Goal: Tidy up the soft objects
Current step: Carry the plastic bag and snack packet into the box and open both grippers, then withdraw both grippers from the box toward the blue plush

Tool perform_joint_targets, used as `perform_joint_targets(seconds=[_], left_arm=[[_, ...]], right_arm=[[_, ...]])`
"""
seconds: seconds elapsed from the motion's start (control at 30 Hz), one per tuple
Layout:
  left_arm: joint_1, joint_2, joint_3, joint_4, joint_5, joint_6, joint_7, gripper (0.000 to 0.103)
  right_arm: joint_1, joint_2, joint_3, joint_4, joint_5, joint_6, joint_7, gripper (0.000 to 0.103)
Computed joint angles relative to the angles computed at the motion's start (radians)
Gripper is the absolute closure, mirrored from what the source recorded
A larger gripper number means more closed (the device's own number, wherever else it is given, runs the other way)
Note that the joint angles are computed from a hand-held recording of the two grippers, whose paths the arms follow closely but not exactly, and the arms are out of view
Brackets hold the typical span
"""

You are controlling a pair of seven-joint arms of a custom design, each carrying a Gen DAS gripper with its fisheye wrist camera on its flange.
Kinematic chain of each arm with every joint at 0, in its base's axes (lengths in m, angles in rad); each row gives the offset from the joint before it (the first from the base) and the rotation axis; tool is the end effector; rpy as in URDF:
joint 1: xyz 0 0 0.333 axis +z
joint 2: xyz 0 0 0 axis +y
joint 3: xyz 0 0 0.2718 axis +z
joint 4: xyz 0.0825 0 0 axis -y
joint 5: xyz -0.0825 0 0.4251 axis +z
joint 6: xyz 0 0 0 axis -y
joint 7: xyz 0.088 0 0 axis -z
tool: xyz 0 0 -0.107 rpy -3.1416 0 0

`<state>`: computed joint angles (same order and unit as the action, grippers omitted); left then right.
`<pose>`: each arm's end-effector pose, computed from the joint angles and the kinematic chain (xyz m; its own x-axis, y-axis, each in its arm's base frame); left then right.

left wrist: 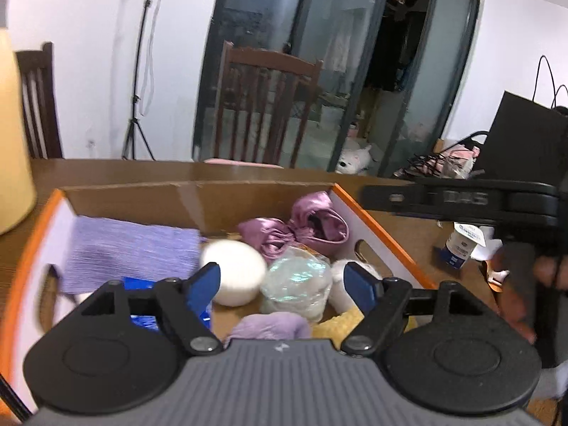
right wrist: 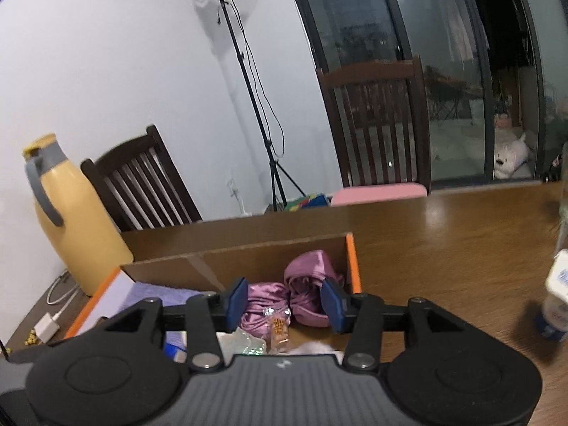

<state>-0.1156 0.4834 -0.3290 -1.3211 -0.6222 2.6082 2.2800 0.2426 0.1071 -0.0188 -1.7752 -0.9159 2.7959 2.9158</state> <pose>0.7181 -0.2675 0.5155 -0.6673 -0.7181 0.1974 -0.5114 0.2491 -0.8224 0.6488 0.1860 0.5296 -0.2285 -0.9383 -0.2597 -0.4341 0.3369 -0.8355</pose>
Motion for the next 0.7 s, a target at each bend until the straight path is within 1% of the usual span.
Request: perform_joint_targets(seconds=[0.07,0.13,0.2,0.23,0.3,0.33,0.4,0.43,0.47,0.57,0.63,0.7], left_arm=[[0.032,-0.077,-0.014,-0.082,-0.048,0.026,0.039,0.024],[0.067,-0.176,-0.029,-0.189,-0.14,0.057,0.115,0.024],[0.104,-0.302,-0.034,-0.319,-0.293,0.085,0.242,0.021],[0.121,-0.368,-0.032,-0.386,-0.398,0.092,0.327,0.019],[0.131,-0.515,-0.002,-0.531,-0.571,0.098,0.482,0.019],[0.123,-0.574,0.018,-0.592,-0.638,0.107,0.551,0.019],[0.094,-0.699,0.061,-0.722,-0.768,0.153,0.684,0.017],[0.079,-0.747,0.08,-0.773,-0.809,0.173,0.728,0.016],[0.063,-0.798,0.099,-0.827,-0.845,0.189,0.766,0.016],[0.02,-0.934,0.157,-0.966,-0.907,0.204,0.844,0.014],[-0.007,-1.029,0.194,-1.058,-0.926,0.212,0.872,0.013],[-0.033,-1.1,0.221,-1.129,-0.937,0.23,0.887,0.012]], right_arm=[[0.007,-0.065,0.007,-0.05,-0.034,-0.024,0.018,0.057],[0.003,-0.143,0.03,-0.115,-0.068,-0.045,0.044,0.056],[-0.01,-0.237,0.067,-0.201,-0.119,-0.053,0.101,0.056],[-0.018,-0.285,0.089,-0.246,-0.143,-0.058,0.128,0.055],[-0.03,-0.388,0.139,-0.343,-0.179,-0.067,0.172,0.049],[-0.037,-0.433,0.165,-0.383,-0.194,-0.076,0.193,0.047],[-0.047,-0.519,0.214,-0.46,-0.208,-0.086,0.219,0.046],[-0.052,-0.551,0.243,-0.487,-0.215,-0.091,0.235,0.045],[-0.053,-0.585,0.266,-0.516,-0.217,-0.093,0.246,0.042],[-0.046,-0.674,0.333,-0.59,-0.207,-0.114,0.276,0.036],[-0.031,-0.728,0.386,-0.632,-0.193,-0.158,0.297,0.036],[-0.015,-0.766,0.431,-0.663,-0.184,-0.203,0.316,0.034]])
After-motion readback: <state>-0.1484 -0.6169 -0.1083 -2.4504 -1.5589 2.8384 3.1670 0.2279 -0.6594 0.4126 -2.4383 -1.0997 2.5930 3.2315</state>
